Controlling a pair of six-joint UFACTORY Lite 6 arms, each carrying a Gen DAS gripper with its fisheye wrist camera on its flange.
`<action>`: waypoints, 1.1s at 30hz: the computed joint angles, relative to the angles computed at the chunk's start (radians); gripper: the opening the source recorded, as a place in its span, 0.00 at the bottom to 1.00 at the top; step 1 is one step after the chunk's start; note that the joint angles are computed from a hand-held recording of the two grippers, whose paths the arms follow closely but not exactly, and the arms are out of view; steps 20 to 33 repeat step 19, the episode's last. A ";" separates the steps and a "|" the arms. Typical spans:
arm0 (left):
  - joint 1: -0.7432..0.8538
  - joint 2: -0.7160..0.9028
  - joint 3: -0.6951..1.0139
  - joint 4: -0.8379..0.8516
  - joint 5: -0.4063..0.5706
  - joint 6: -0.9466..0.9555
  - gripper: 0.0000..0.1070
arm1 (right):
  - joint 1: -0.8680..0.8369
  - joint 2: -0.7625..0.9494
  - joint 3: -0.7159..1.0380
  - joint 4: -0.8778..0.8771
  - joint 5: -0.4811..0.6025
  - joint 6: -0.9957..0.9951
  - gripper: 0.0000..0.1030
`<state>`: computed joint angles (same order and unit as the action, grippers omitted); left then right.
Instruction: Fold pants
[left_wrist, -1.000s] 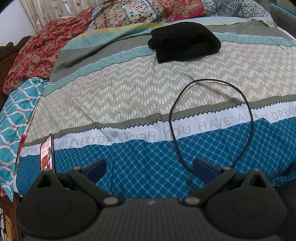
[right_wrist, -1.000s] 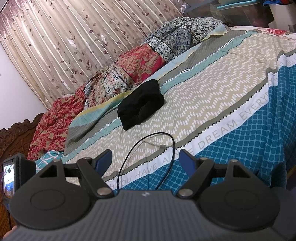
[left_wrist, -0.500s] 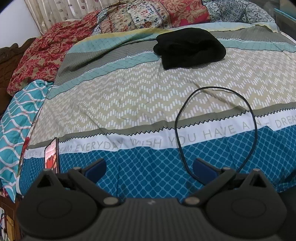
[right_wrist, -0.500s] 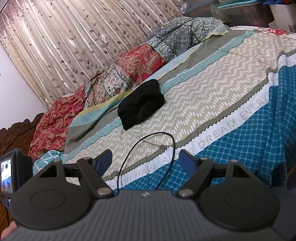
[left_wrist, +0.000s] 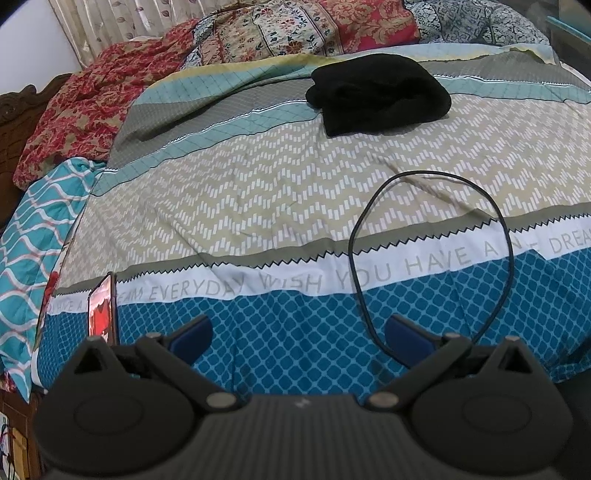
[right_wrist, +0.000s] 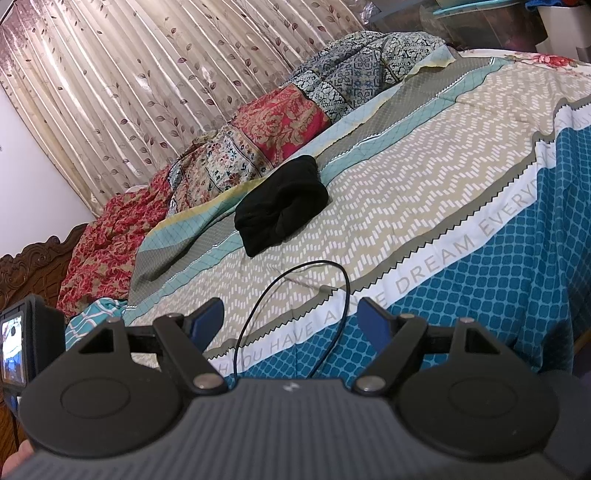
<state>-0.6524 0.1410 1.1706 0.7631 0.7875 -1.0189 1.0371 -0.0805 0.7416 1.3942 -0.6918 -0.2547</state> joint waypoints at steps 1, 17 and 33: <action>0.000 0.000 0.000 0.000 0.000 0.000 0.96 | 0.001 0.001 0.001 0.001 -0.001 0.000 0.79; 0.004 -0.013 -0.003 -0.026 -0.024 0.022 0.96 | 0.001 -0.002 -0.003 -0.008 0.002 -0.002 0.79; 0.007 -0.008 0.004 -0.039 -0.024 0.030 0.96 | -0.001 -0.003 -0.005 -0.014 0.003 -0.001 0.79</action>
